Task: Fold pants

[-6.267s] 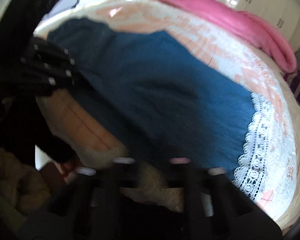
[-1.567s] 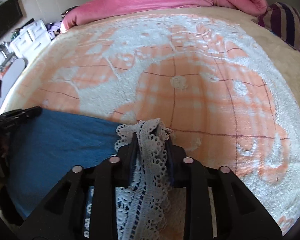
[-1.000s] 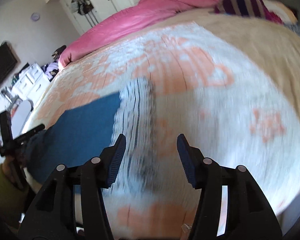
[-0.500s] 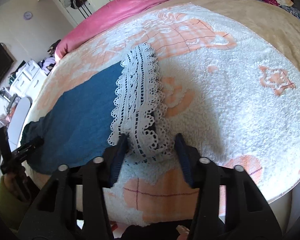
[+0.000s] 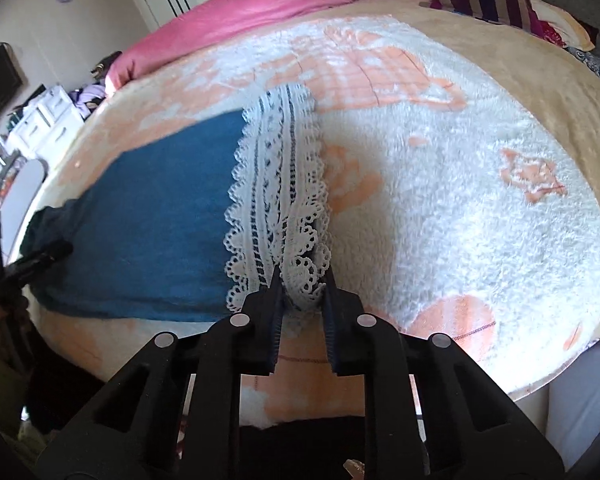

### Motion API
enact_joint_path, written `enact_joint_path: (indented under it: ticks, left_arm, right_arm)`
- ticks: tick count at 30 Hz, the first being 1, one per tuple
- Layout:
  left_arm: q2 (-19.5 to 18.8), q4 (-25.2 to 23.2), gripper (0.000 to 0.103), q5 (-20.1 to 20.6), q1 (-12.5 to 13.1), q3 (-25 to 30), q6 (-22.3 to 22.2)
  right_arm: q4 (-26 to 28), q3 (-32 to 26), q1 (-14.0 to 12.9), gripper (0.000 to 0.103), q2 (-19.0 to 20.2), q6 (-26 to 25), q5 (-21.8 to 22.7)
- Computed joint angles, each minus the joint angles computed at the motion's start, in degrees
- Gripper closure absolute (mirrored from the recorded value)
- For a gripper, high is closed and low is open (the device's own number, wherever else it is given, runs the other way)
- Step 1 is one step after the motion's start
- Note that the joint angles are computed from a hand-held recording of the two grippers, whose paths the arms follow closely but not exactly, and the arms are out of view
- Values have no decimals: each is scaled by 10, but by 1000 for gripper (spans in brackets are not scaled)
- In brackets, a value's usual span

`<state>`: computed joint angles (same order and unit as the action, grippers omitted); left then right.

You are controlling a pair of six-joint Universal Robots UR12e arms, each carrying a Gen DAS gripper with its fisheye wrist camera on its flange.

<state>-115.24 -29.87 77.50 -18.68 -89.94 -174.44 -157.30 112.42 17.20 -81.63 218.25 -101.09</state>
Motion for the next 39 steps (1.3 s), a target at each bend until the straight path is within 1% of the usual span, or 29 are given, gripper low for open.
enact_joint_path:
  ticks: [4,5,6,8,9,10,12,14,15,17,19,21,23,25,26,28,29,30,31,32,33,35,36,37,38,39]
  left_arm:
    - [-1,6,53,1,0,-2,5]
    - [-1,6,53,0,0,-2,5]
    - [0,4,53,-1,0,-2,4]
    - [4,-16,52,-10,3,2,0]
    - [7,-22,48,-18,5,2,-2]
    - [11,-22,46,-27,8,0,-7]
    - [19,-6,43,-25,10,-5,-10]
    - [23,12,42,-20,11,-5,-14]
    - [22,15,41,-20,12,-2,-16]
    - [15,10,41,-28,11,14,-21]
    - [5,0,41,-49,8,32,-18]
    - [-7,-4,41,-66,2,48,-11]
    - [-23,-37,41,-83,-3,70,-1]
    - [-38,-45,41,-82,-8,85,-6]
    - [-46,-46,41,-64,-11,92,-6]
    - [-56,-39,41,-11,-16,99,-13]
    - [-60,-36,41,7,-14,100,-21]
    - [-60,-29,41,4,-9,97,-32]
    - [-60,-22,41,-14,-1,92,-38]
    - [-59,-16,41,-40,7,87,-43]
    - [-57,-9,42,-41,10,82,-46]
    - [-54,8,41,9,10,74,-43]
    - [-54,15,41,16,13,71,-50]
    - [-54,19,42,-2,21,67,-65]
    - [-53,27,42,-34,30,63,-87]
    - [-53,27,44,-41,32,62,-84]
  right_arm:
    - [-1,2,-2,88,-1,6,3]
    - [1,2,-2,84,-2,6,2]
    - [1,3,-1,77,-6,10,0]
    - [7,2,6,67,-12,15,-31]
    - [7,1,11,66,-14,12,-50]
    - [1,0,16,65,-16,8,-69]
    - [-12,-3,23,56,-16,-3,-93]
    - [-33,-12,30,54,-9,-27,-105]
    - [-45,-18,30,52,-2,-45,-94]
    - [-51,-36,32,50,14,-74,-74]
    - [-36,-66,35,48,40,-117,-52]
    - [-22,-93,39,45,62,-151,-41]
    - [-3,-119,37,42,83,-185,-10]
    - [27,-145,39,40,102,-210,-11]
    - [43,-154,39,37,108,-221,-11]
    - [84,-170,40,35,118,-223,-33]
    - [98,-171,39,34,119,-217,-41]
    - [110,-170,36,28,119,-205,-50]
    - [104,-161,31,27,114,-187,-50]
    - [93,-152,27,27,109,-175,-39]
    - [82,-144,23,27,105,-165,-29]
    - [63,-128,18,27,97,-152,-21]
    - [61,-126,17,27,96,-151,-24]
    - [57,-123,17,27,95,-149,-25]
    - [57,-123,18,27,95,-148,-27]
    - [60,-125,20,27,96,-150,-31]
